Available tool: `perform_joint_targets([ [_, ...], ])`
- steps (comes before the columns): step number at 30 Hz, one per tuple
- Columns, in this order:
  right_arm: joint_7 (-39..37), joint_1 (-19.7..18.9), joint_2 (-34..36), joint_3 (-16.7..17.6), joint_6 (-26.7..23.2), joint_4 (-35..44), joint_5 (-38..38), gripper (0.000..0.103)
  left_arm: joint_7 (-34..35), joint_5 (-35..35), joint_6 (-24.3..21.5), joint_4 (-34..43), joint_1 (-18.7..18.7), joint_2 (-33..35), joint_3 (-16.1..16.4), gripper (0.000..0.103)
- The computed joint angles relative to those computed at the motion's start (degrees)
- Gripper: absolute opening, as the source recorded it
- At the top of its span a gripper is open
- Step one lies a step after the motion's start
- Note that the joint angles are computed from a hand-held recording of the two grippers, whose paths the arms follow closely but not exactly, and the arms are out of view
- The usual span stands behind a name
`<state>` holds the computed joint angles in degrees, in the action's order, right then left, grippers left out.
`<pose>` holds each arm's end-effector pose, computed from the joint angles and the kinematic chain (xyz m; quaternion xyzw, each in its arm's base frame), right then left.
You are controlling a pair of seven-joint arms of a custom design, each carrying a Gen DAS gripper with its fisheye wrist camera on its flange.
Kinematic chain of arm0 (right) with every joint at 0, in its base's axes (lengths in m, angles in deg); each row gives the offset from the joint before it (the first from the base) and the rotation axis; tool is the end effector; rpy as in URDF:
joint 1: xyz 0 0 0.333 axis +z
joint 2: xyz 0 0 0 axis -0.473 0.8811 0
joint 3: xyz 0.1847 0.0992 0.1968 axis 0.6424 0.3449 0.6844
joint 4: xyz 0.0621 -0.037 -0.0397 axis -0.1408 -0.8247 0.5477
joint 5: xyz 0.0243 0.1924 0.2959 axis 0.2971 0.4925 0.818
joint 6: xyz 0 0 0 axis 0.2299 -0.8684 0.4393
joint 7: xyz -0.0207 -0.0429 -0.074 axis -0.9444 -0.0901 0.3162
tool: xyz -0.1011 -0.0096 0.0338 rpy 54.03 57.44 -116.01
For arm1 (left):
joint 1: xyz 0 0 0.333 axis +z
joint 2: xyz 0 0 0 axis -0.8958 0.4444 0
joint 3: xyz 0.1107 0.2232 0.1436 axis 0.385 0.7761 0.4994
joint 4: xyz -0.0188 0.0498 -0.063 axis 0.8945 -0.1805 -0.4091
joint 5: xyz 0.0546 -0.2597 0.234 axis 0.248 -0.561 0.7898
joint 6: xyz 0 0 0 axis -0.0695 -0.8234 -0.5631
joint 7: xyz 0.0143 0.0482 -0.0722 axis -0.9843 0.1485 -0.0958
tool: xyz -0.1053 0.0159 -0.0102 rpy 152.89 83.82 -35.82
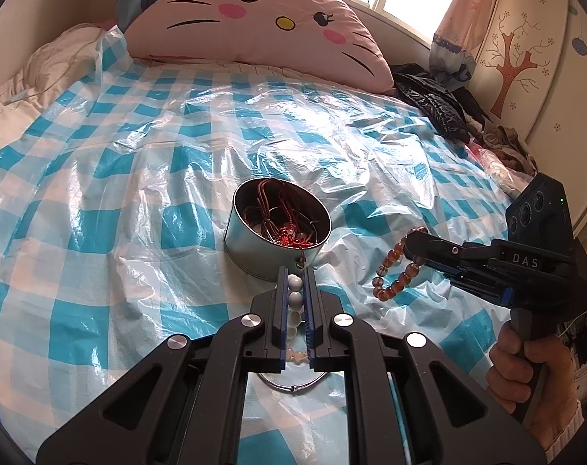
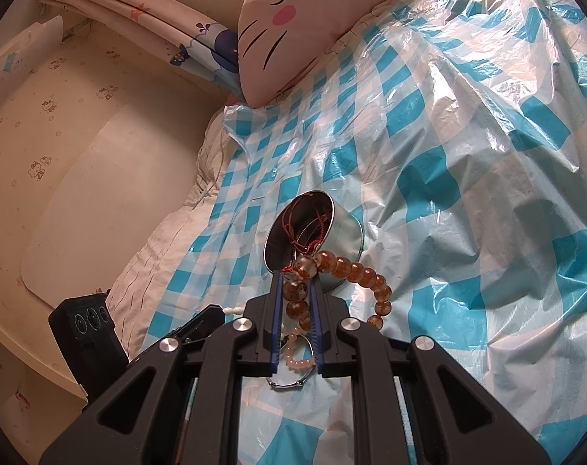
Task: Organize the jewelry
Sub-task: 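Carry the amber and white bead bracelets to the tin with both tools, then open both tools over the tin to release the bead bracelets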
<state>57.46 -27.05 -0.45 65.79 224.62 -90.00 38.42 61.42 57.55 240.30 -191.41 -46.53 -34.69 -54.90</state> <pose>0.7204 0.1648 0.3705 -0.6161 0.5853 0.1544 0.5040 0.6470 -0.0503 0.4055 -0.6569 0.6341 -0.3713 0.1691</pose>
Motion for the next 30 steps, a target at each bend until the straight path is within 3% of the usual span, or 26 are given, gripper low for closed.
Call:
perform_joint_targets([
  [4, -0.2, -0.1, 0.0, 0.1, 0.1, 0.1, 0.1, 0.015, 4.0, -4.3, 0.8, -0.1, 6.3, 1.0, -7.2, 0.007],
  [12, -0.8, -0.1, -0.6, 0.0, 0.8, -0.5, 0.3, 0.015, 7.6, -8.5, 0.0, 1.0, 9.1, 1.7, -10.9, 0.007],
  [16, -1.1, -0.1, -0.8, 0.1, 0.8, -0.7, 0.5, 0.015, 8.2, -8.5, -1.4, 3.3, 6.4, 2.0, -8.7, 0.007],
  [20, -2.0, -0.7, -1.2, 0.5, 0.9, -1.3, 1.7, 0.015, 7.0, -6.8, -3.6, 8.2, 1.6, 3.8, -4.3, 0.007],
  [28, -3.9, -1.3, -2.0, 0.8, 1.1, -2.4, 4.3, 0.015, 3.9, -5.3, -10.0, 24.4, -4.0, 12.7, 0.2, 0.007],
  [30, -4.3, -1.3, -2.1, 0.8, 1.1, -2.4, 4.8, 0.015, 1.5, -4.0, -12.0, 29.3, -6.3, 15.7, 2.8, 0.007],
])
